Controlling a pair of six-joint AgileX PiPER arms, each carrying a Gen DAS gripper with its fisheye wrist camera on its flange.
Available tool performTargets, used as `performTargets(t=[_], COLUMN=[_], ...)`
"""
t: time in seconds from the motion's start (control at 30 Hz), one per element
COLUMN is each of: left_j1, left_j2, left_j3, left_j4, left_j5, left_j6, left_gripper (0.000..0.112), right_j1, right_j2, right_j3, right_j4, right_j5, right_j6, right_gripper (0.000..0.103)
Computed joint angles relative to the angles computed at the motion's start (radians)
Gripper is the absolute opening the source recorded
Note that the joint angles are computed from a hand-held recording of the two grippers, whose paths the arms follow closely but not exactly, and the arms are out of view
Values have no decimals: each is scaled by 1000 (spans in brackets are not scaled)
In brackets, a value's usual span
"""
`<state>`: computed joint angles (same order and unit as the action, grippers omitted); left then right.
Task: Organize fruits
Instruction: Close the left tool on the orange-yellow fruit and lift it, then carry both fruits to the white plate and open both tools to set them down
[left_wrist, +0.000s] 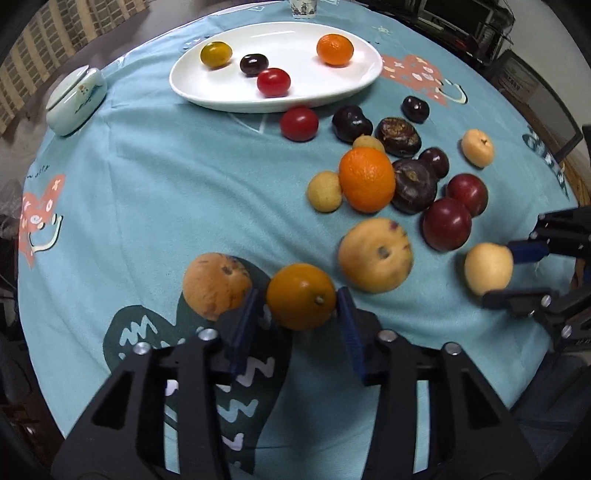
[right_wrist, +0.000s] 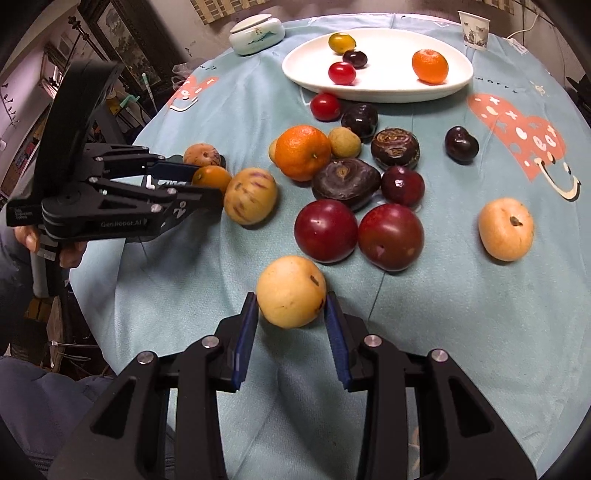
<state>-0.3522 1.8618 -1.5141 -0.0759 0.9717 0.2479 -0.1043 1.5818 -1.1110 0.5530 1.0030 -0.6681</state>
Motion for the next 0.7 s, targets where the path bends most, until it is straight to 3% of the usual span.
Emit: performTargets(t=[0.07, 0.13, 0.17, 0.4, 0.7], left_j1=[-5, -1, 4, -55, -125], left_j2=[10, 30, 44, 20, -16], left_j3=[1, -22, -44, -60, -158], left_j4=[13, -5, -29, 112, 181], left_j5=[-14, -8, 9, 21, 52], left_j6=[-14, -27, -28, -164, -333], left_gripper=[56, 50, 41, 40, 40], right_j1=[2, 5, 6, -9, -2], right_j2=[1, -1, -3, -13, 8], right_j3=[1, 1, 2, 3, -25], right_j4=[-4, -8, -10, -4, 2], right_j5=[-3, -2, -1, -1, 18], right_j6=[3, 6, 5, 0, -23], right_gripper=[37, 37, 37, 37, 37])
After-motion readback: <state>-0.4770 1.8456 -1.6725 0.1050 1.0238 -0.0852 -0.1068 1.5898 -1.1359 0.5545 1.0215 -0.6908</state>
